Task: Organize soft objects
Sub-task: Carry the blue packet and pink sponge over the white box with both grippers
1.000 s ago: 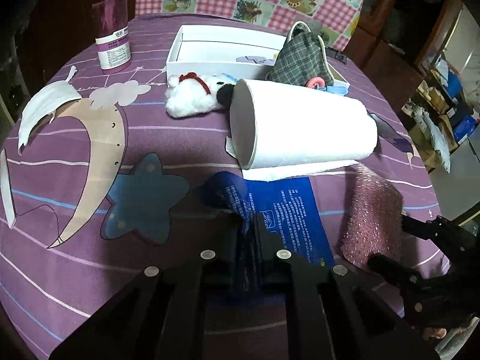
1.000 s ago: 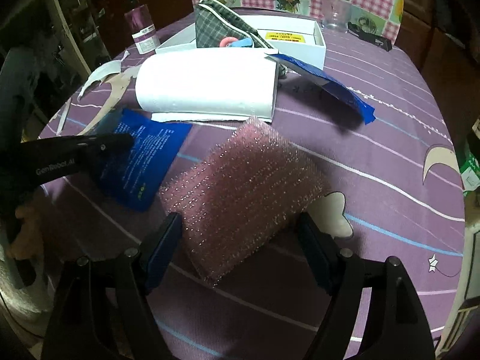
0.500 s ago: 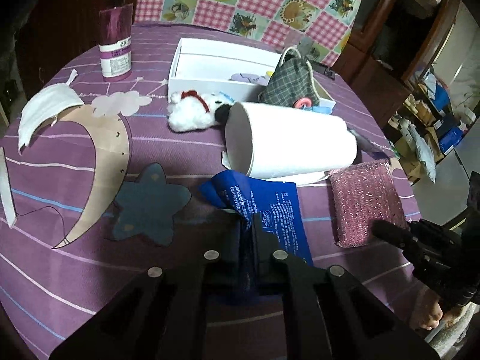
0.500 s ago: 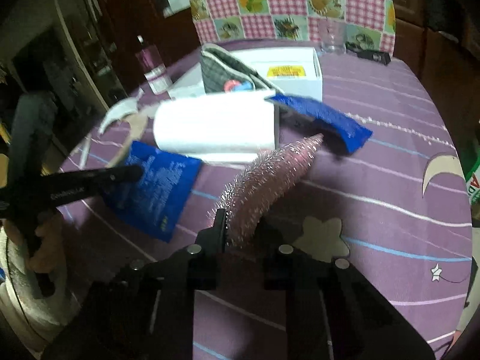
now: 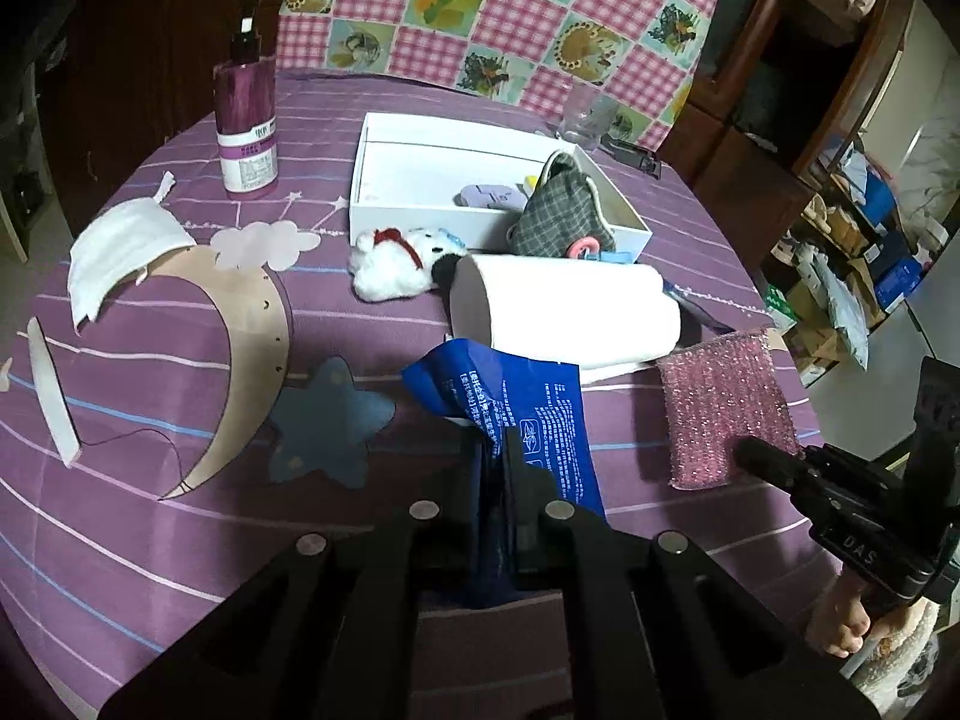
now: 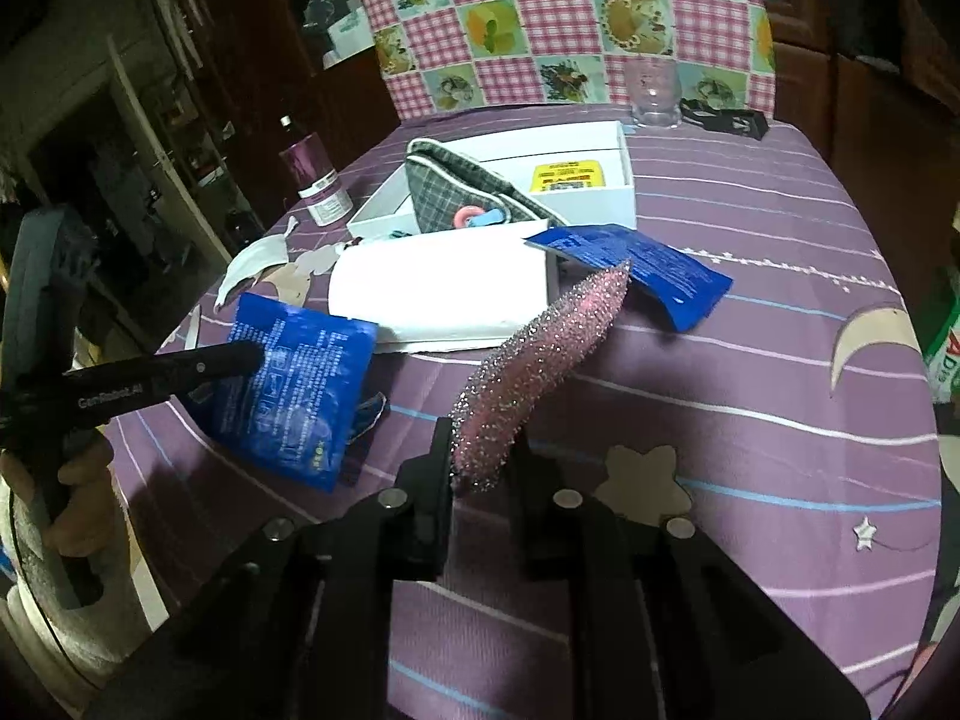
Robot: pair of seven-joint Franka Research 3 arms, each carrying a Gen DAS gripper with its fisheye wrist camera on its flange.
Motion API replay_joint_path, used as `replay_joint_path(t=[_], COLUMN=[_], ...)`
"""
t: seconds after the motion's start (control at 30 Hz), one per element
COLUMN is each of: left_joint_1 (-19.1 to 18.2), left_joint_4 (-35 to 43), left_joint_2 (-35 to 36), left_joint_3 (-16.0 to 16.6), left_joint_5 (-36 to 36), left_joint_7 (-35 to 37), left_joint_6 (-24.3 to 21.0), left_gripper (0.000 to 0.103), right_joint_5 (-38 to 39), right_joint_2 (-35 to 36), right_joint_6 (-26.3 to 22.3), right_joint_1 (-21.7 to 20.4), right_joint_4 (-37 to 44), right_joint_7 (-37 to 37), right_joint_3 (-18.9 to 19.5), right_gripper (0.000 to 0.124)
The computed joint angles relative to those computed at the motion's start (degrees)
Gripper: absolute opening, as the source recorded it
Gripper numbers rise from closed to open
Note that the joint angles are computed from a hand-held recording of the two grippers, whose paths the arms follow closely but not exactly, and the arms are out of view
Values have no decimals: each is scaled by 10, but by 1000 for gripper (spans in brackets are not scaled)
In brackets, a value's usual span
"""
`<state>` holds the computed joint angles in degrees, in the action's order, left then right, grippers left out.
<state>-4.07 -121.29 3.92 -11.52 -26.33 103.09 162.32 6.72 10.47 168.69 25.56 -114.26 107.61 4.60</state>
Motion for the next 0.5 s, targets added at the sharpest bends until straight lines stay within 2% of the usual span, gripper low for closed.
replay_joint_path(t=[0.07,0.17,0.5], left_joint_1=[2,0,-2], left_joint_4=[4,7,55], left_joint_2=[-3,-7,4], left_joint_3=[-1,0,5], left_joint_5=[-9,-15,18], left_joint_7=[8,19,0], left_joint_6=[-8,-14,-35], left_gripper=[4,4,4], right_joint_5=[-14,-83,-114], right_joint_2=[-7,-21,-21], right_joint_6=[-8,-40,-92], right_joint_1=[5,18,-8], right_joint_4=[-2,3,57], right_joint_7=[19,85,94], right_joint_3=[-9,-32,-12], right_gripper=[17,17,17])
